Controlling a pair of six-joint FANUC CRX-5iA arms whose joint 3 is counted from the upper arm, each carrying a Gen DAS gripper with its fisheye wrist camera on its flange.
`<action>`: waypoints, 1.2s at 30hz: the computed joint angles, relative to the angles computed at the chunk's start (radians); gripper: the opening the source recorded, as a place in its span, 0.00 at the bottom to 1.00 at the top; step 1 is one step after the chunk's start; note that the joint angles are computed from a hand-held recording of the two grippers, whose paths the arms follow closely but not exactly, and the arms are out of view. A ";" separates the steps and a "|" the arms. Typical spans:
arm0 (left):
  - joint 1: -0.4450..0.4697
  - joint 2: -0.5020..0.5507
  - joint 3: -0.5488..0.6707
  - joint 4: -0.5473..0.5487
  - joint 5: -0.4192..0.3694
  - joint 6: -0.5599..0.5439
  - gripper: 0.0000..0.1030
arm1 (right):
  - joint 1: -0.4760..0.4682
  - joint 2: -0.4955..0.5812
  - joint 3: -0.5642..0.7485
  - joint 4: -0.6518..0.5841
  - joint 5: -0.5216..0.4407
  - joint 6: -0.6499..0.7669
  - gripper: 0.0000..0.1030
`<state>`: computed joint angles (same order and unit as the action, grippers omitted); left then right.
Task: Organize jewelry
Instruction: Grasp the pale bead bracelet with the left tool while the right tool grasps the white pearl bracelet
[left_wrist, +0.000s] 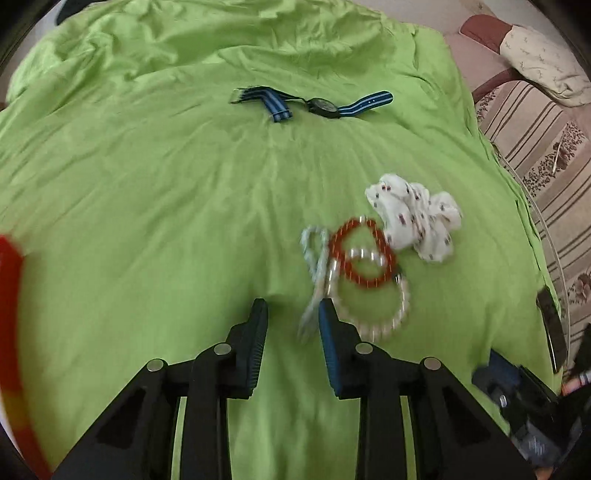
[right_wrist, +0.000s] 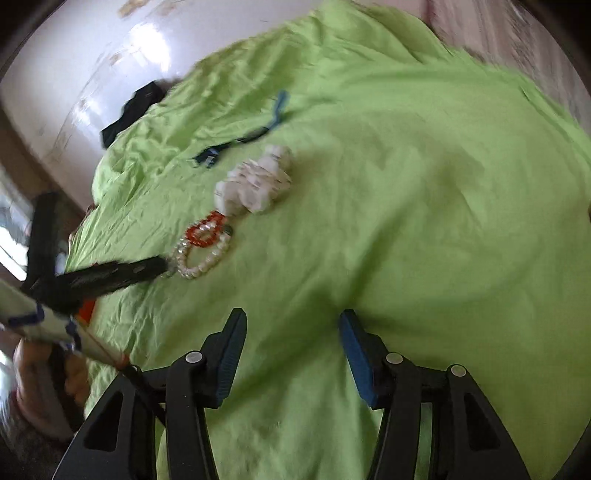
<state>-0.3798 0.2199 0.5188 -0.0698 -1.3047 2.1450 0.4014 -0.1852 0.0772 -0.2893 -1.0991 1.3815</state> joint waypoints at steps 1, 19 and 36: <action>0.005 0.009 0.003 0.011 0.016 -0.011 0.27 | 0.012 0.003 -0.003 0.017 0.005 0.006 0.56; 0.003 -0.270 -0.271 0.002 0.000 0.153 0.05 | 0.088 -0.018 -0.063 0.138 0.052 -0.024 0.57; 0.022 -0.341 -0.413 0.044 0.188 0.158 0.39 | 0.071 0.055 0.087 0.020 -0.028 0.024 0.50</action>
